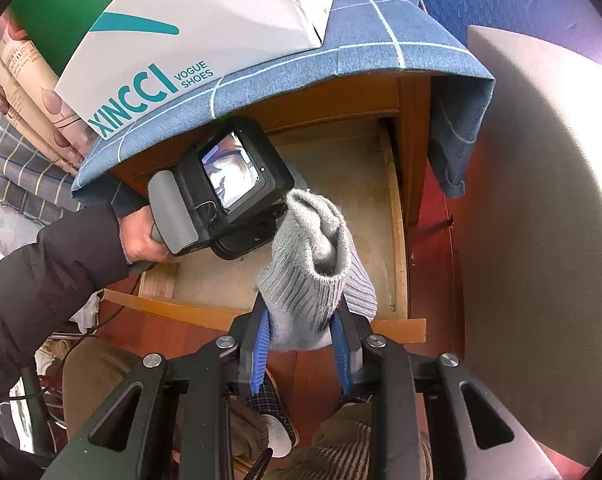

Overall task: Take underwear out of drawer
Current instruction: 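Lift the floral socks with the left gripper up toward the white box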

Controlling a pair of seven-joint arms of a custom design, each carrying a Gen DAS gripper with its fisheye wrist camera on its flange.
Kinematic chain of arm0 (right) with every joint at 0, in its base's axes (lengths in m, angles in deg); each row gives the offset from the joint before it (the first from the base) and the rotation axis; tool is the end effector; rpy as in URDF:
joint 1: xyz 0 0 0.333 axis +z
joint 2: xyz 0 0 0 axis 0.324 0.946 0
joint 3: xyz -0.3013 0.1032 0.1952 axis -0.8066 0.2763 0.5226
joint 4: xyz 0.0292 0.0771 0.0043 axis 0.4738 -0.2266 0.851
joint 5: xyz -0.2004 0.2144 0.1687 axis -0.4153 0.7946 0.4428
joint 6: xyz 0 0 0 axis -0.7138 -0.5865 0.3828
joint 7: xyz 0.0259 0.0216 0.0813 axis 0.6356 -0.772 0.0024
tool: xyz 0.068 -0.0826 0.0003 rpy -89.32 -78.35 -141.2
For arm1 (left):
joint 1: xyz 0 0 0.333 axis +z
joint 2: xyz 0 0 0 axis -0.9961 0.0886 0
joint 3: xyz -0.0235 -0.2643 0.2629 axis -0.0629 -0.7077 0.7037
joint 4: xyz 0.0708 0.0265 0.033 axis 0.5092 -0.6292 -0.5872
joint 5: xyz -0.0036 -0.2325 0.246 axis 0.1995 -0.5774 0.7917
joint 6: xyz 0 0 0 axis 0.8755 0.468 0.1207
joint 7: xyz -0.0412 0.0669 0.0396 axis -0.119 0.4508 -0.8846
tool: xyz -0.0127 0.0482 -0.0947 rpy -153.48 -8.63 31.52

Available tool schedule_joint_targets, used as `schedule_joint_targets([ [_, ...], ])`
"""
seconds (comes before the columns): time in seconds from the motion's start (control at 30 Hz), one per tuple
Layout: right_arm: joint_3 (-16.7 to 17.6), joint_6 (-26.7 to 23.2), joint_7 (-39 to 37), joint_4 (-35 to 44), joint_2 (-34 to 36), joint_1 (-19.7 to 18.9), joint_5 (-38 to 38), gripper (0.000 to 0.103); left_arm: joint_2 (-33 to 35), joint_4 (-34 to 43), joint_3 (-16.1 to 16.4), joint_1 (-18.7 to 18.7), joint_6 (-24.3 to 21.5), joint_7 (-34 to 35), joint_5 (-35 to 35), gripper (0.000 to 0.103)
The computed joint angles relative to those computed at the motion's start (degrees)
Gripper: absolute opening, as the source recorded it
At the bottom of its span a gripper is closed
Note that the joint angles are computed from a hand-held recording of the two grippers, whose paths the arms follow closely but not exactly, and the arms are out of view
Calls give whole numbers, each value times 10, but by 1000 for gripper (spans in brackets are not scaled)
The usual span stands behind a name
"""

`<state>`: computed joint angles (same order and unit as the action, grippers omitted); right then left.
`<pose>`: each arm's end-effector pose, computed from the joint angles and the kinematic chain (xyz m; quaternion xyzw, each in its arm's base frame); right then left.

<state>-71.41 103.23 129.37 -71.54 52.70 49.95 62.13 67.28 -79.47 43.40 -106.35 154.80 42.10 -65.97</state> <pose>0.3546 0.3699 0.6606 -0.5701 0.7678 -0.1070 0.2722 0.5662 -0.3535 0.5071 -0.0556 0.9685 -0.0878 0.2264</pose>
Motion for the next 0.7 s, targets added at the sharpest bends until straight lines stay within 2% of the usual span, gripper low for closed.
schedule_joint_targets([
  [0.13,-1,8,2,-4,-1,-1,3,26,4,29,-2,-2,-61,7,-11,18],
  [0.3,0,6,1,-3,-1,-1,1,26,7,69,2,-6,-149,8,-13,16],
  [0.5,0,11,0,-6,-2,-1,1,26,-4,77,4,-2,-196,-7,-11,16],
  [0.7,-1,14,-4,-7,-1,0,3,26,-21,91,-4,21,-230,-19,-64,16],
])
